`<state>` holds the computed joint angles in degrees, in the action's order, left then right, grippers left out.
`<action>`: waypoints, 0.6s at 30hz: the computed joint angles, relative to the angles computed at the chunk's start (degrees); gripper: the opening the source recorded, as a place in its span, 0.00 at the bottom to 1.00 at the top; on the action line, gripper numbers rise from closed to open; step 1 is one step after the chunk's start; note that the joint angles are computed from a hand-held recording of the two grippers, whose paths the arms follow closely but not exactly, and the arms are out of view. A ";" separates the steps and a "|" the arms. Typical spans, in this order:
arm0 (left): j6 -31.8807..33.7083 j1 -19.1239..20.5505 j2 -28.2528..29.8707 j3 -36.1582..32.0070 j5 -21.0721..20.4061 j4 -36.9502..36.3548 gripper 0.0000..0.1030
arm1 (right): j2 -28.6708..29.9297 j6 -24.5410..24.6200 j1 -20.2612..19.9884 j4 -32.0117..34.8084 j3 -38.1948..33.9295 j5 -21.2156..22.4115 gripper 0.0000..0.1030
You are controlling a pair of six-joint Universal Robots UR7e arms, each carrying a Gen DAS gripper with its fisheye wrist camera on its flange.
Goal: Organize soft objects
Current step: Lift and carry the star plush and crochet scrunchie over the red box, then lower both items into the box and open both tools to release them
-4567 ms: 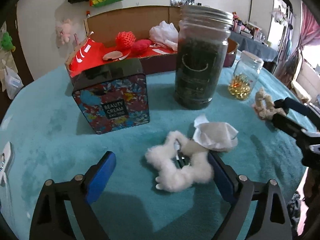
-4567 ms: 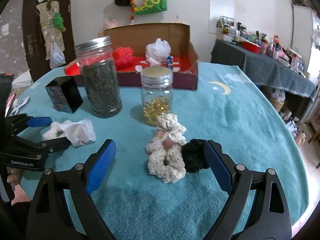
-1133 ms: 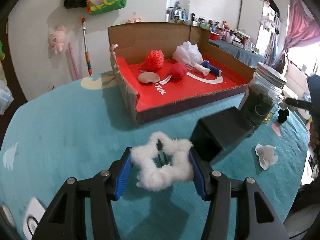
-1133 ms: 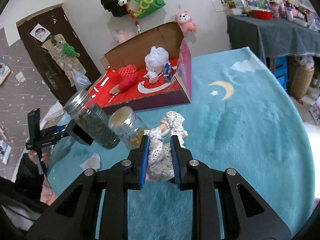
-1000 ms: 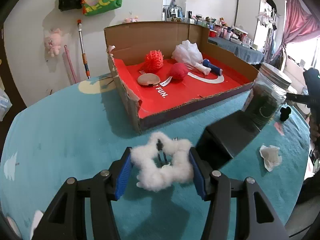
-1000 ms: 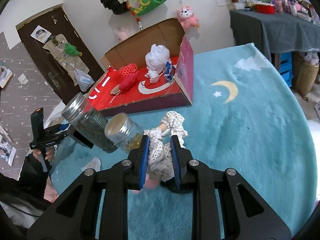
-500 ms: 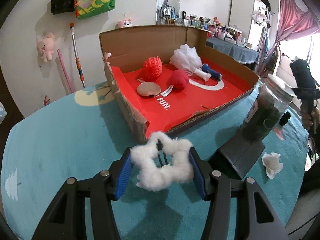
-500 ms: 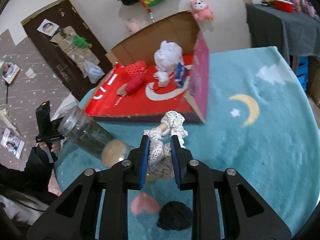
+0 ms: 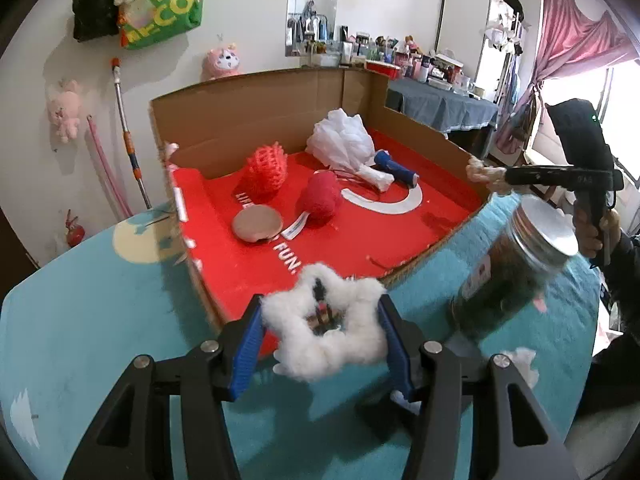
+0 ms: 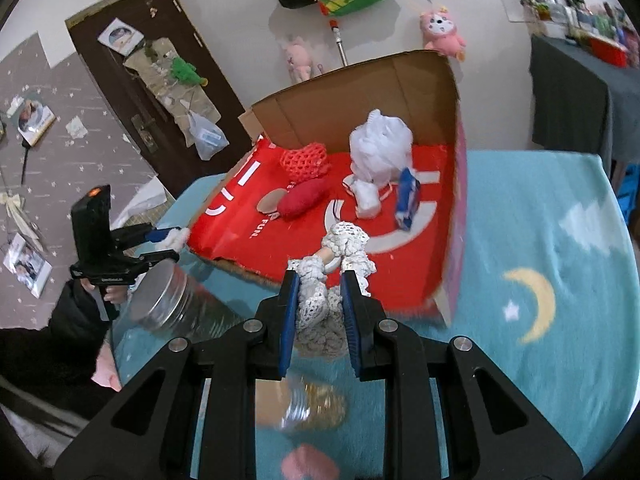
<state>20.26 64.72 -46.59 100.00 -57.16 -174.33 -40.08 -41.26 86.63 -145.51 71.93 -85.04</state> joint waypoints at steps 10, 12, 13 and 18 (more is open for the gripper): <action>-8.99 0.77 7.14 -13.25 4.40 14.24 0.55 | 9.52 -4.35 3.53 1.76 -11.80 -12.18 0.20; -9.53 0.92 8.21 -14.95 5.07 16.15 0.55 | 11.24 -5.26 4.03 2.42 -14.00 -14.77 0.20; -9.82 0.93 8.77 -15.81 5.69 17.03 0.55 | 11.99 -5.95 4.30 2.20 -14.73 -16.21 0.20; -11.54 1.01 10.80 -19.01 8.04 20.78 0.55 | 14.76 -9.18 5.39 -0.24 -16.73 -22.22 0.22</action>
<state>8.72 65.72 -35.80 80.99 -49.12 -153.55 -25.32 -50.43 92.02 -145.75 55.20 -107.26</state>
